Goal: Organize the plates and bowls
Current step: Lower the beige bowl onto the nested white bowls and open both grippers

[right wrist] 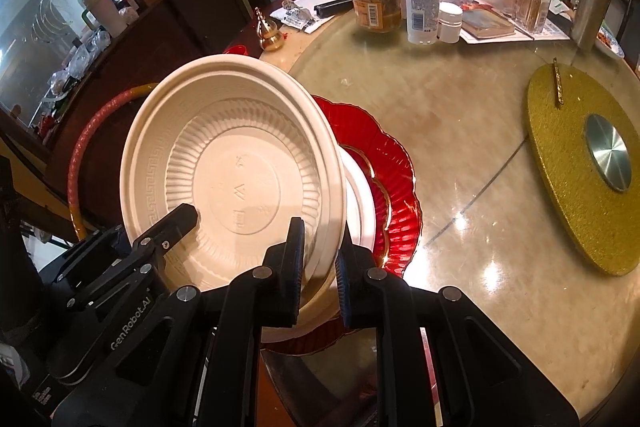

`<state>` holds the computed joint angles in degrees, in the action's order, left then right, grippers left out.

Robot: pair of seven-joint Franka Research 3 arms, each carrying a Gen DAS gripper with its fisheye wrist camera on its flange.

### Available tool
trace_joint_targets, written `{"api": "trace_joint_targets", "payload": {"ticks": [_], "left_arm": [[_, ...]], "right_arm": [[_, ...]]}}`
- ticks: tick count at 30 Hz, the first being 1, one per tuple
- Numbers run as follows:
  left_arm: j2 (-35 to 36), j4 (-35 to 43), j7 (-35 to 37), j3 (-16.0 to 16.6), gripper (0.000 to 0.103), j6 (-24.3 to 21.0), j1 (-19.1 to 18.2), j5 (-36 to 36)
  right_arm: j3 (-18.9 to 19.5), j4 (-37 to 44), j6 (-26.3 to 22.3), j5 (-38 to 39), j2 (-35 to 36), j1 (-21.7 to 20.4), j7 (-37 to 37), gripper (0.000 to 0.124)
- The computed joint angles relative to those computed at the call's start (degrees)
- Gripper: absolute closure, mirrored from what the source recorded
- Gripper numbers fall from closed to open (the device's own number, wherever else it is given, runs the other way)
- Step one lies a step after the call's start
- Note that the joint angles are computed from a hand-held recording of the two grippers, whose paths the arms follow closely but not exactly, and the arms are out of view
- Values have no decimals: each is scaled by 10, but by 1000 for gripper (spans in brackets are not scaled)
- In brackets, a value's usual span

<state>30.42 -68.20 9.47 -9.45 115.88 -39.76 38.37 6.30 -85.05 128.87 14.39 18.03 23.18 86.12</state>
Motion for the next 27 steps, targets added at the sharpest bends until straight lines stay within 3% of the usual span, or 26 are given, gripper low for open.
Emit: {"api": "trace_joint_targets", "payload": {"ticks": [14,26,27], "left_arm": [[0,0,-8,2,82,-9,-3,5],[-19,-20,-43,5,81,-13,-9,32],[-23,-23,-54,7,75,-16,-13,42]], "right_arm": [[-7,19,-22,-38,11,9,19,110],[-8,-9,8,-38,-9,4,26,110],[-8,-16,14,-34,-14,2,27,110]]}}
